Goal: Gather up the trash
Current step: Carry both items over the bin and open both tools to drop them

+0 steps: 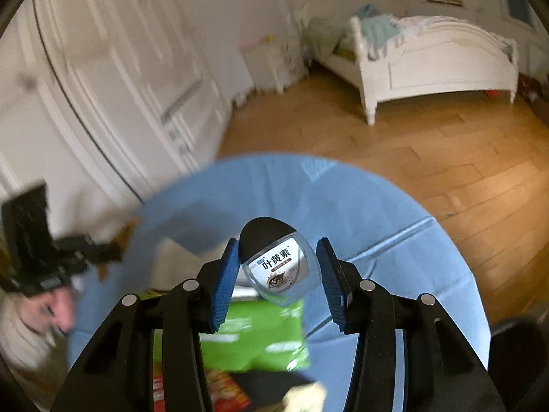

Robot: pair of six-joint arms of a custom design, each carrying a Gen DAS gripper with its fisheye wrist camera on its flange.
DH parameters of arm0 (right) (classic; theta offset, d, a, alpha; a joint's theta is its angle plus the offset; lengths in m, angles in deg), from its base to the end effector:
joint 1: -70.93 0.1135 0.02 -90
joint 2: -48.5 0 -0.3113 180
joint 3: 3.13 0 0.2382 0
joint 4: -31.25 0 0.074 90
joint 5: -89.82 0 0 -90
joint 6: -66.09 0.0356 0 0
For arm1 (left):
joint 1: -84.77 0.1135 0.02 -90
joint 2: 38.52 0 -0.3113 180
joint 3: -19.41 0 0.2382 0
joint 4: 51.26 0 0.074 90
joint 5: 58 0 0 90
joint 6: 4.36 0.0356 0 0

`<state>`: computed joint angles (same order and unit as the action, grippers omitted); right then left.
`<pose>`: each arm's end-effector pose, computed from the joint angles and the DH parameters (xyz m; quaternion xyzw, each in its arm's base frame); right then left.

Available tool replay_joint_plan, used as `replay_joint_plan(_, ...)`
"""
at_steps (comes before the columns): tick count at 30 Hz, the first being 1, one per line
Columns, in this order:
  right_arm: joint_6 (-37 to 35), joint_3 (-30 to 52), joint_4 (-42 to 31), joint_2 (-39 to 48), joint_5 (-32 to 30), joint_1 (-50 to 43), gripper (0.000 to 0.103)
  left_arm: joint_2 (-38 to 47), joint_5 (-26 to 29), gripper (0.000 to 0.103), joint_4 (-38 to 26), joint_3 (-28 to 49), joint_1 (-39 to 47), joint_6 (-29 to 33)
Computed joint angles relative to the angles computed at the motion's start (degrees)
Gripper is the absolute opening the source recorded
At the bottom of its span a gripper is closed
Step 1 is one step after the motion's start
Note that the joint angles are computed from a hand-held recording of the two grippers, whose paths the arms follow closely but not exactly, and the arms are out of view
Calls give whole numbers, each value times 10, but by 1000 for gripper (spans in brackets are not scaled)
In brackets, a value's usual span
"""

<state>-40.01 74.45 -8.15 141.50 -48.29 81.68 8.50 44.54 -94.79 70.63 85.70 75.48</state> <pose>0.3116 0.0861 0.2811 -0.3219 0.8181 0.3753 0.2938 0.1296 -0.0056 0.2898 -0.0403 0.8987 -0.1326 0.4160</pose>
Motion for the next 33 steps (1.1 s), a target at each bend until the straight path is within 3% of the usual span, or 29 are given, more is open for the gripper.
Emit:
replay_joint_plan(5, -3, -36, -37, -56, -133, -129, 46, 8, -168, 8, 35, 32, -240, -146)
replay_joint_plan(9, -100, -25, -146, -45, -204, -242, 46, 78, -267, 8, 101, 56, -396, -224)
replay_joint_plan(11, -168, -12, -214, -26, -221, -297, 46, 124, -281, 8, 146, 62, -434, -243)
replay_joint_plan(17, -365, 21, -376, 68, -221, -434, 46, 280, -248, 8, 284, 91, -474, -273)
replay_joint_plan(21, -404, 29, -391, 121, -212, -491, 47, 386, -219, 8, 343, 136, -486, -283)
replay_joint_plan(27, -383, 44, -348, 189, -200, -541, 47, 497, -184, 8, 366, 204, -490, -298)
replay_joint_plan(33, -357, 55, -306, 247, -177, -564, 47, 555, -163, 9, 351, 252, -486, -302)
